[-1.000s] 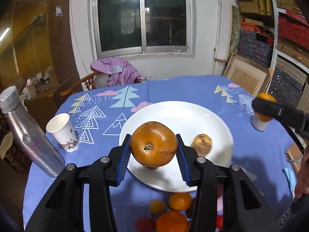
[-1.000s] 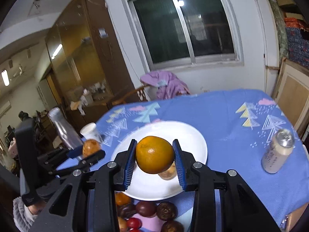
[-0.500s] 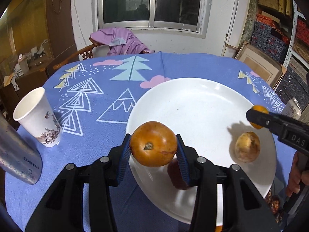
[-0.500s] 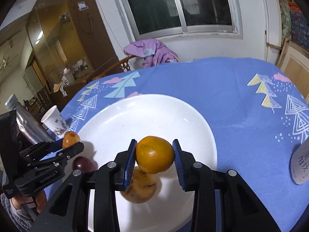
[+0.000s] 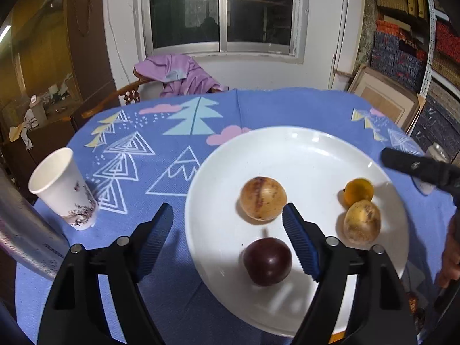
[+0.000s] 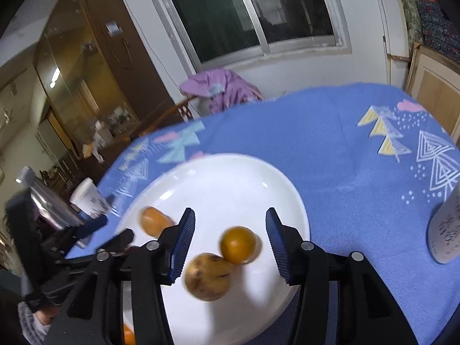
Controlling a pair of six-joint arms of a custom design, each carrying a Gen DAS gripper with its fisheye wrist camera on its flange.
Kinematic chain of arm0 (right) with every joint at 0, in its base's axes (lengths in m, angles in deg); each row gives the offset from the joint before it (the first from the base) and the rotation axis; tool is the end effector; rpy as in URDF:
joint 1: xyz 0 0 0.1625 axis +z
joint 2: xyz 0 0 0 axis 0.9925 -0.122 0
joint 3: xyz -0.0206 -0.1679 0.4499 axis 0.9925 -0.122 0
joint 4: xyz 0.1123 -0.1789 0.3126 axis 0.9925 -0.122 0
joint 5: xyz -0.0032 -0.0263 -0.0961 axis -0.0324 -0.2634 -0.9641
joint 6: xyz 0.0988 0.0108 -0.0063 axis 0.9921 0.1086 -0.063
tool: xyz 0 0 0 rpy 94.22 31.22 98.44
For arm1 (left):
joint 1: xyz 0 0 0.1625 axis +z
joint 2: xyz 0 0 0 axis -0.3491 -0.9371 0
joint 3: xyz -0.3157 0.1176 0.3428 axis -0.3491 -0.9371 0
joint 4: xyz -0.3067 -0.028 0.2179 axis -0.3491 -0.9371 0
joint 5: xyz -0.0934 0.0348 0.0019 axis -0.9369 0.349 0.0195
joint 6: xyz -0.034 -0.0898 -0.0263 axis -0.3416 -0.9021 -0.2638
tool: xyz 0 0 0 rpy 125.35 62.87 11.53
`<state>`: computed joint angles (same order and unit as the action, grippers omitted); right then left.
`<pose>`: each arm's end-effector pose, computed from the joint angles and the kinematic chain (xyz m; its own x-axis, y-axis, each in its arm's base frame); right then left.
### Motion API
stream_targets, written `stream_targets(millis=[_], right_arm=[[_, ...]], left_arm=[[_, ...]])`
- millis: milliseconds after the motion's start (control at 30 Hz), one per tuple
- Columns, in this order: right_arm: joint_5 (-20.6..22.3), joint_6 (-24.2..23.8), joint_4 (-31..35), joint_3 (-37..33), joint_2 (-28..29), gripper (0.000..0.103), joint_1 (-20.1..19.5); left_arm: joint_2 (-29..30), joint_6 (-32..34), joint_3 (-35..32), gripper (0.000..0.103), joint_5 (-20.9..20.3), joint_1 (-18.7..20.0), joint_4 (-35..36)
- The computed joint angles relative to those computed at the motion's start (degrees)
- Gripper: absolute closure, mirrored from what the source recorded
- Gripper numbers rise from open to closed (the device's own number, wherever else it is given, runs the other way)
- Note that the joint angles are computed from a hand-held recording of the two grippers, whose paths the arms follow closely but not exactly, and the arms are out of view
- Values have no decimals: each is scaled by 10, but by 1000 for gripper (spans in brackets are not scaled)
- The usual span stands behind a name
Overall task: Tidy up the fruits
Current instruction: 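Place both held fruits on the white plate and open both tools, then move both tools back over the fruit pile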
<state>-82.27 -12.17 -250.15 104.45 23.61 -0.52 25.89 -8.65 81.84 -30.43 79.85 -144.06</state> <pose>0.0406 -0.6314 0.1918 -0.8999 -0.1379 0.4136 -0.3876 0.6875 -0.6140 -0.1807 -0.7043 -0.0030 -0.6975 0.1780 -0.6941 0.6079 0.6599 -0.4416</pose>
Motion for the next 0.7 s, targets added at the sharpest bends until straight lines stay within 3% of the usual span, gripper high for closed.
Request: stream_targets(millis=[100,167,300,400,500,633,700], right_arm=[[61,-21,-46,55,-43,49,13],[98,-56,-105,112,-72,30,29],[105,-110,-174,189,-104,25,62],[110,-134,-215,247,-121,20,66],[123,-158,-311,318,-114,19,38],[167,-182,-475,412,-52,17,-62],[144,-178,-468,424,-42,17,-96]], left_arm=[[-22,3,40,16,6,-18,-59],[-35,15,79,7,18,-35,-128],[-65,12,155,7,48,-69,-180],[-73,11,244,4,62,-88,-264],[-66,-34,322,4,82,-93,-320],[-43,-104,385,4,105,-86,-328],[-31,-90,386,4,111,-88,-333]])
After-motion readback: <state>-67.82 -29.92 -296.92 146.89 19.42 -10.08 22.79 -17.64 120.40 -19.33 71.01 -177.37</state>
